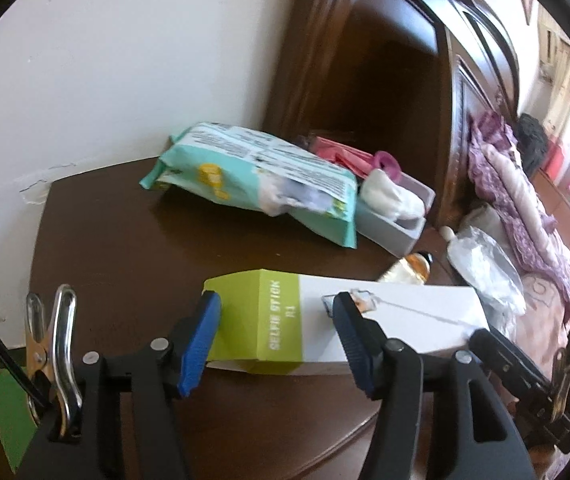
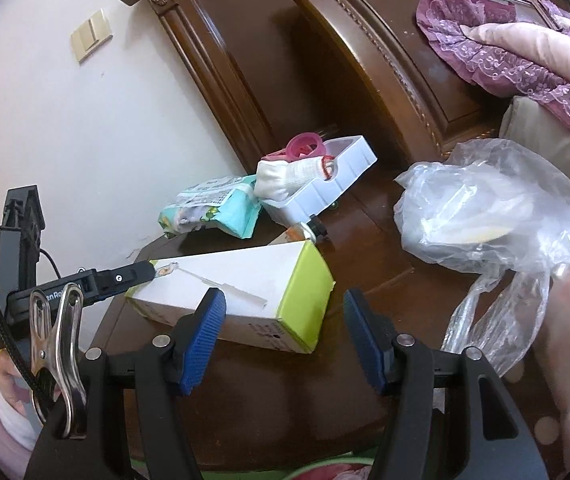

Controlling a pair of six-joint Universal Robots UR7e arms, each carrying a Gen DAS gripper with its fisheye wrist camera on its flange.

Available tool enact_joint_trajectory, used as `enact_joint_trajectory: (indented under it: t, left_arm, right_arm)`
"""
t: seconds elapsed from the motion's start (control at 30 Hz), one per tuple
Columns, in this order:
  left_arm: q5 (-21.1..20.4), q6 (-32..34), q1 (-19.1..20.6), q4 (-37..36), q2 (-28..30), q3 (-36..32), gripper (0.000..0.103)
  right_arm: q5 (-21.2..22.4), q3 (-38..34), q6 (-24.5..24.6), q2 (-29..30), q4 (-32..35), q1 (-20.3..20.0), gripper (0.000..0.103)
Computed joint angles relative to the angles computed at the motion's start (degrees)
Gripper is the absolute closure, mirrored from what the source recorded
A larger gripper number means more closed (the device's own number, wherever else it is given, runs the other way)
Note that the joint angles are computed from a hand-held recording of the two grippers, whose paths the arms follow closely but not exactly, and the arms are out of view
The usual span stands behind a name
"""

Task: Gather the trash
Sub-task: 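Grasp the white-and-green selfie stick box with both grippers, then carry the selfie stick box down over the red bucket with both grippers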

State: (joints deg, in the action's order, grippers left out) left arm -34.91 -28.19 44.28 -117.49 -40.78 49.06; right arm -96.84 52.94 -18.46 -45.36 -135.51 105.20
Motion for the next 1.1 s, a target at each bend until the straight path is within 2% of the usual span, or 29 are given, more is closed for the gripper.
enact_joint_trajectory:
  t: [0.13,0.3,0.37,0.43,0.5,0.57,0.67,0.7,0.8,0.83,0.9,0.97,1.1]
  left_arm:
    - [-2.58,-0.03,0.01,-0.89,-0.04,0.27,0.041]
    - [-2.49,-0.01,-0.21,-1.34,-0.31,0.88,0.040]
    - [-1.48,-0.05,-0.38,-0.60,-0.32,0.91,0.039]
    - [1.23,-0.35,-0.80,-0.81,-0.56,2.01,0.036]
    - [2.61,-0.46,-0.86,-1.69,-0.74,2.91,0.031]
    - [1.66,-0.87,-0.59,-2.56,-1.02,3.30,0.031]
    - [-2.94,-4.61,0.35,-1.51,-2.07,3.02,0.031]
    - [-2.81,-5.39,0.34,-1.24,-2.34,3.22,0.031]
    - [1.93,-7.13,-0.03,-2.23,-3.41,5.29,0.031]
    - [2.05,-7.44,0.08,-2.42,-3.63,5.64,0.031]
    - [-0.14,-7.84,0.65,-3.51,-4.16,6.20,0.031]
    - [-4.61,-8.75,1.45,-5.40,-4.66,6.63,0.031]
    - [-10.32,-7.72,2.11,-8.15,-4.77,7.37,0.031]
  right_arm:
    - [-0.69,-0.65,-0.87,0.55,0.57,0.43,0.038]
    - [-1.06,-0.85,-1.65,0.65,0.73,0.53,0.035]
    - [-0.49,-0.74,-1.90,0.44,1.08,0.33,0.035]
    - [-0.17,-0.79,-1.54,0.37,1.61,0.14,0.035]
    - [-2.31,-1.40,-1.70,0.86,2.61,0.43,0.036]
    - [-3.12,-0.56,-3.14,0.81,1.19,0.59,0.036]
    - [-3.12,-0.93,-4.04,1.05,2.10,0.76,0.036]
    - [-3.30,-0.82,-4.11,1.00,1.73,0.76,0.036]
    - [-1.65,-0.95,-3.00,0.60,1.06,0.19,0.036]
    - [-0.79,-1.20,-2.19,0.55,0.99,-0.05,0.036]
    - [0.22,-2.39,-0.19,0.97,1.13,-0.34,0.036]
    - [0.72,-4.37,1.05,1.88,2.30,-0.40,0.036]
    - [-2.07,-7.28,0.52,3.87,4.44,0.35,0.035]
